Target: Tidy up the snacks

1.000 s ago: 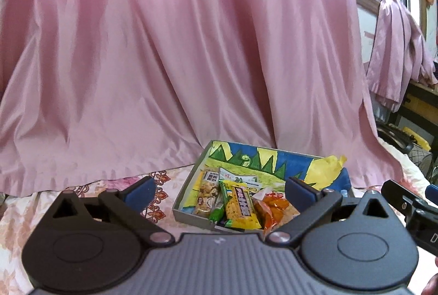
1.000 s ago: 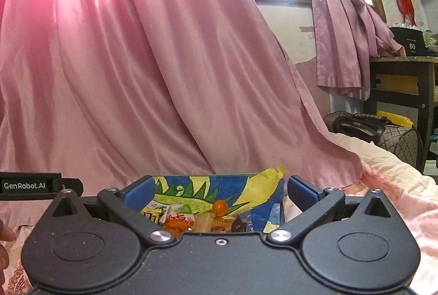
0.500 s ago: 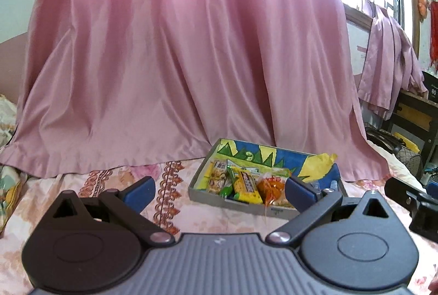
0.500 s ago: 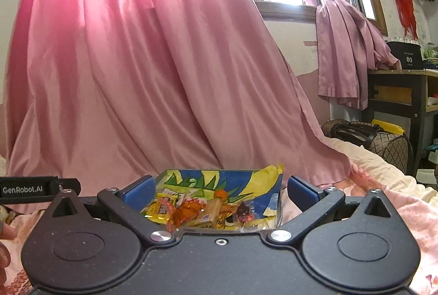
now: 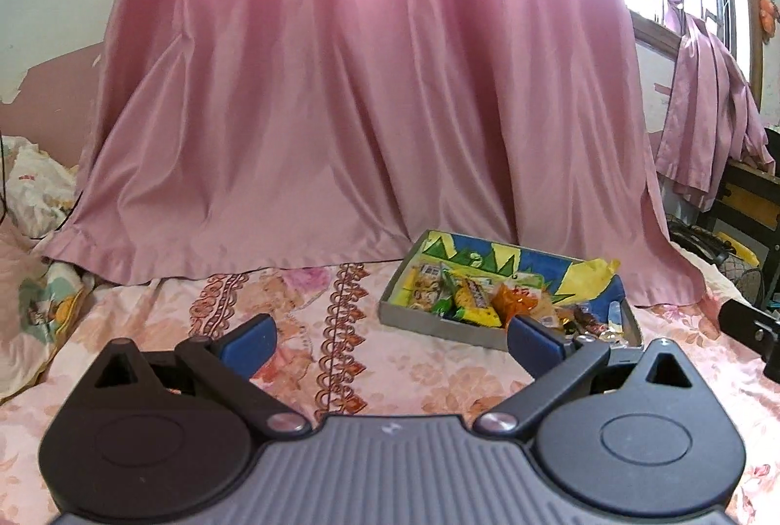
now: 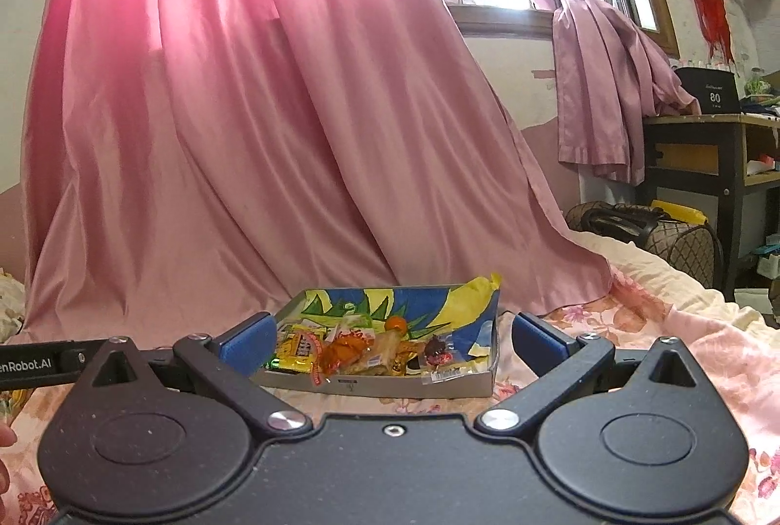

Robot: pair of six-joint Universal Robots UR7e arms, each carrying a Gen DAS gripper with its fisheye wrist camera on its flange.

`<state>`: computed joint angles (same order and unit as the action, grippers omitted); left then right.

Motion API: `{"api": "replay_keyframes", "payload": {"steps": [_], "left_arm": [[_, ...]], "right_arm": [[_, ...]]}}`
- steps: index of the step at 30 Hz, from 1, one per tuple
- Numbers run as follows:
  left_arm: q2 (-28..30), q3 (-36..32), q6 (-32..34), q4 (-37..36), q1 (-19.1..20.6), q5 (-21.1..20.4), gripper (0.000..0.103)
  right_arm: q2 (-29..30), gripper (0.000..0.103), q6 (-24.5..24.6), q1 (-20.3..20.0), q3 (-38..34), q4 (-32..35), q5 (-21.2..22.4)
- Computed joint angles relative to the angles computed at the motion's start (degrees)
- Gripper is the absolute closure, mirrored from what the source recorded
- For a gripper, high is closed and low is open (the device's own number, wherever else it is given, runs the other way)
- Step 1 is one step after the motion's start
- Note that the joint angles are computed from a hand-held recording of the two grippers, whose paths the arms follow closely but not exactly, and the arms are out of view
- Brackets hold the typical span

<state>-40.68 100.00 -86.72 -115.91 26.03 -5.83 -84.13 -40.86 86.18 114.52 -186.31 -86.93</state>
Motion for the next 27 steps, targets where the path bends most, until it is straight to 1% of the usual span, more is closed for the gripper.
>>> {"api": "replay_keyframes", "payload": {"steps": [4, 6, 7, 9, 10, 11, 13, 17, 21, 24, 27], "left_arm": [[-0.55, 0.71, -3.58, 4.50, -0.62, -0.19, 0.000], [-0.78, 0.73, -7.42, 8.21, -0.97, -0.38, 0.000], [-0.79, 0.80, -8.18, 8.54, -1.04, -0.69, 0.000], [-0.72, 1.72, -6.73, 5.28, -1.24, -1.78, 0.000], [-0.72, 2.02, -6.63, 4.77, -1.36, -2.31, 0.000], [-0.75, 2.11, -7.76, 5.91, -1.48, -2.63, 0.000], [-0.82, 1.68, -12.50, 11.58, -1.86, -3.28, 0.000], [-0.83, 1.30, -18.03, 18.04, -2.55, -4.68, 0.000], [-1.17, 1.87, -17.74, 16.80, -2.74, -5.49, 0.000], [-1.08, 1.39, -19.12, 18.59, -2.78, -6.10, 0.000], [-1.02, 1.68, -17.28, 16.80, -2.82, -6.59, 0.000]], "right_arm": [[-1.15, 0.001, -0.51, -0.15, 1.17, 0.16, -0.48], [-1.83, 0.001, -0.23, -0.31, 1.85, 0.54, -0.67], [-2.18, 0.001, -0.10, -0.39, 2.16, 0.89, -0.73], [-2.66, 0.001, -0.27, -0.44, 2.77, 1.23, -1.12], [-2.87, 0.001, -0.45, -0.46, 3.09, 1.29, -1.35], [-3.06, 0.001, -0.60, -0.42, 3.36, 1.46, -1.64], [-3.32, 0.001, -0.52, -0.27, 3.75, 1.88, -2.23], [-3.76, 0.001, -0.07, 0.03, 4.46, 2.71, -3.51], [-4.30, 0.001, -1.03, 0.31, 5.44, 3.30, -4.14], [-4.69, 0.001, -1.40, 0.37, 5.98, 4.18, -4.27], [-4.78, 0.001, -2.06, 0.48, 6.38, 4.60, -4.63]]}}
